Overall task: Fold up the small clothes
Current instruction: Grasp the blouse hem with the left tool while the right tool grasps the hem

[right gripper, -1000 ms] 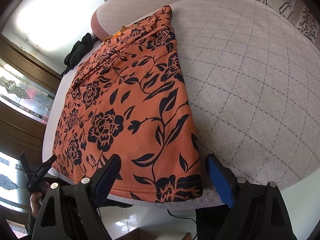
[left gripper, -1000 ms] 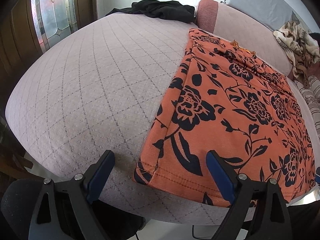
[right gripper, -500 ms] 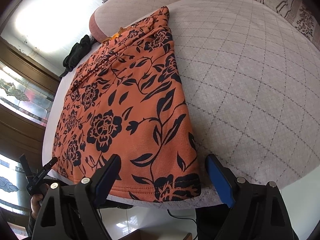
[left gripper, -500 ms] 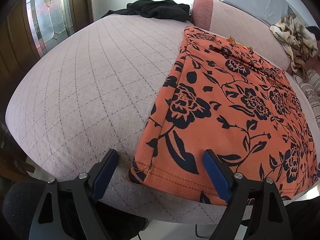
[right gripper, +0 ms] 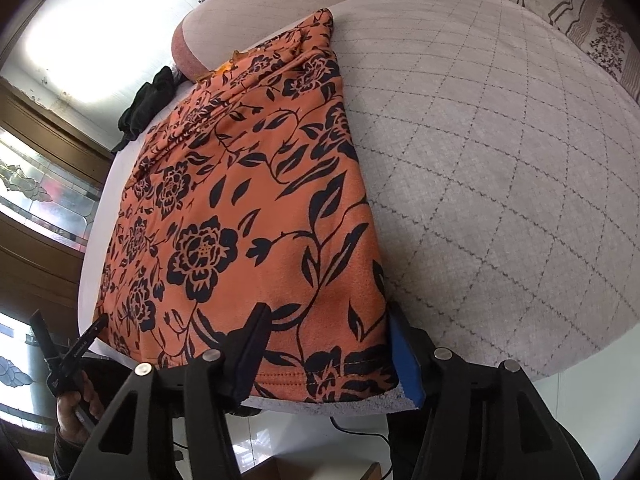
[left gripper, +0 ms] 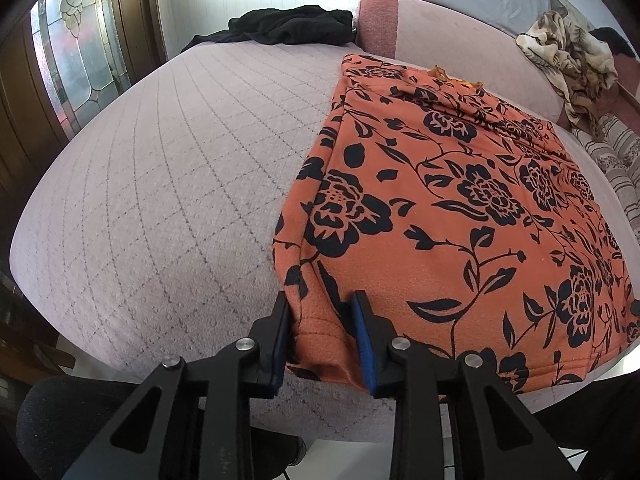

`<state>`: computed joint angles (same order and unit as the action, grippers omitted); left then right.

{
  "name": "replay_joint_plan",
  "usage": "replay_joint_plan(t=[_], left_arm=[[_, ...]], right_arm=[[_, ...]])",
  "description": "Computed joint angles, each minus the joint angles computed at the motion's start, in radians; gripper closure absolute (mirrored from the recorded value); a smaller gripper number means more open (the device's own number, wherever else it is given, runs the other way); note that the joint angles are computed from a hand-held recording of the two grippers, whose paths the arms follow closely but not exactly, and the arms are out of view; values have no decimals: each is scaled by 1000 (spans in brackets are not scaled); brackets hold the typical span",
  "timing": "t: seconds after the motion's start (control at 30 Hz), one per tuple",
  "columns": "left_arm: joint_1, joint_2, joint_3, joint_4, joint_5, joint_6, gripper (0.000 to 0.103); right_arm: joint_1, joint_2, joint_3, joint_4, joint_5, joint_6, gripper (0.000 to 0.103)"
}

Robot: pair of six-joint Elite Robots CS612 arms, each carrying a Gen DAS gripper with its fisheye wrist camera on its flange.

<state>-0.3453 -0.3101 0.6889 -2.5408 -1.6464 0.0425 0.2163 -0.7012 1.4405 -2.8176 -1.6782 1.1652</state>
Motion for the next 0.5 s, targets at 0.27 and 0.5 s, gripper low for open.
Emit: replay_joint_plan(t=[0.27, 0.5], left_arm=[[19, 7, -25, 35, -86, -47, 89], [38, -25, 30, -21, -141, -115, 69]], right_arm=[[-1, 4, -12, 19, 4, -7, 37], [-3, 2, 3, -23, 8, 18, 37]])
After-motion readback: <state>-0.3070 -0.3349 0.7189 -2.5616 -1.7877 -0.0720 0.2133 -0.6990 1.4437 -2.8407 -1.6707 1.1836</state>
